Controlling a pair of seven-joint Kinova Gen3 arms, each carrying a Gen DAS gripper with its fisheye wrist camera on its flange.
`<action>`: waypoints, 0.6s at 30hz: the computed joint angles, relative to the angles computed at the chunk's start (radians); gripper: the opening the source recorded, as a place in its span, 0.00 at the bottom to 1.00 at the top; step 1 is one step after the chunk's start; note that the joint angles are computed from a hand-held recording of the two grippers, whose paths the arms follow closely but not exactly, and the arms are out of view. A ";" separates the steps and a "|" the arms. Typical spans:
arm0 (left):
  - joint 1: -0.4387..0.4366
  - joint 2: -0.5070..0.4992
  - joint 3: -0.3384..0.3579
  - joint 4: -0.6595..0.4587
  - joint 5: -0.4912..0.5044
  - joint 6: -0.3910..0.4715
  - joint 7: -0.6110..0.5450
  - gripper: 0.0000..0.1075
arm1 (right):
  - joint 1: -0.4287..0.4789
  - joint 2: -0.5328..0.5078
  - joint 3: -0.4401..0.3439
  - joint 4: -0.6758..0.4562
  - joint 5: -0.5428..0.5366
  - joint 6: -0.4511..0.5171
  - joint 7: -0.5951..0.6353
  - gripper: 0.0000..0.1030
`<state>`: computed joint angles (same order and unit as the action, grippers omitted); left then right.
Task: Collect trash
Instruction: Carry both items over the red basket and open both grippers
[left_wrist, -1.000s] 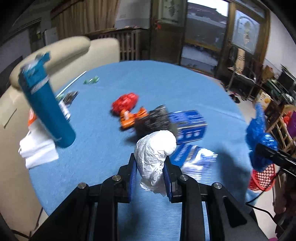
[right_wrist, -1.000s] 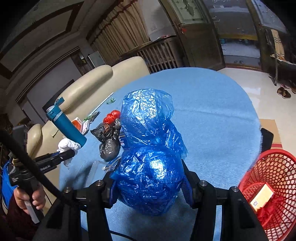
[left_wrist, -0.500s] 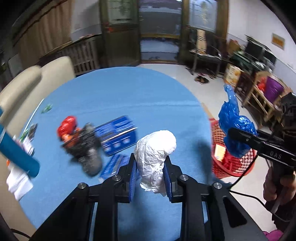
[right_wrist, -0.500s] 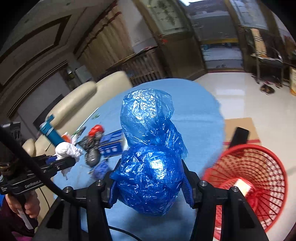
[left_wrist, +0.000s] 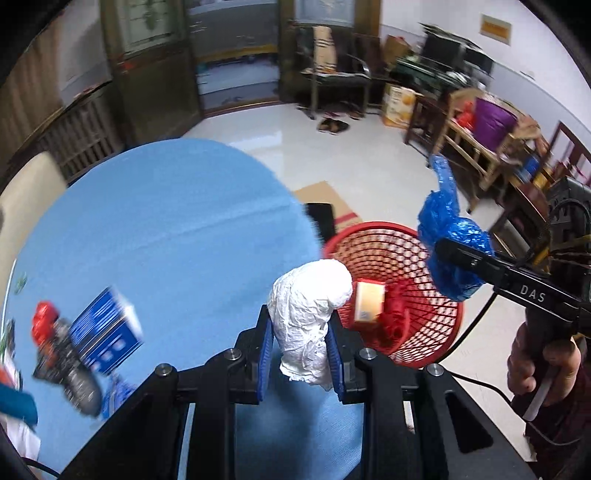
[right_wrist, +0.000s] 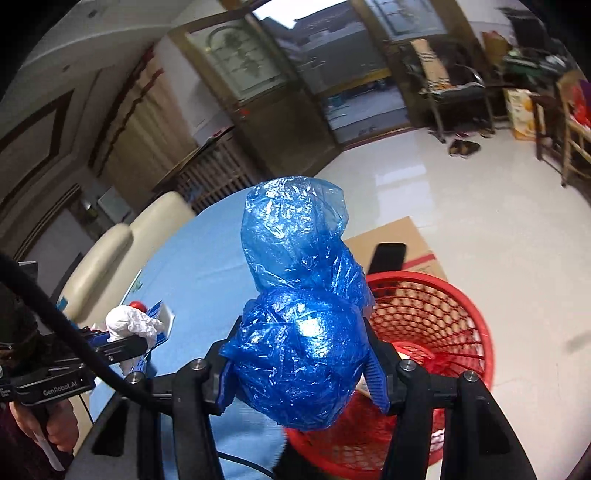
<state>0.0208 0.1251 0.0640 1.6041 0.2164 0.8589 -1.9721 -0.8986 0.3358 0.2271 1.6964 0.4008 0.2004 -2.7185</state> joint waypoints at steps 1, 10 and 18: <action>0.011 0.016 0.010 -0.014 -0.003 0.005 0.001 0.27 | 0.014 -0.004 -0.003 0.012 -0.009 -0.014 -0.003 0.59; 0.054 0.098 0.044 -0.086 0.026 0.038 -0.002 0.62 | 0.020 -0.043 0.075 0.150 -0.141 -0.176 0.014 0.65; 0.043 0.088 0.039 -0.077 0.037 0.035 -0.006 0.63 | 0.062 -0.049 0.048 0.183 -0.252 -0.221 0.090 0.75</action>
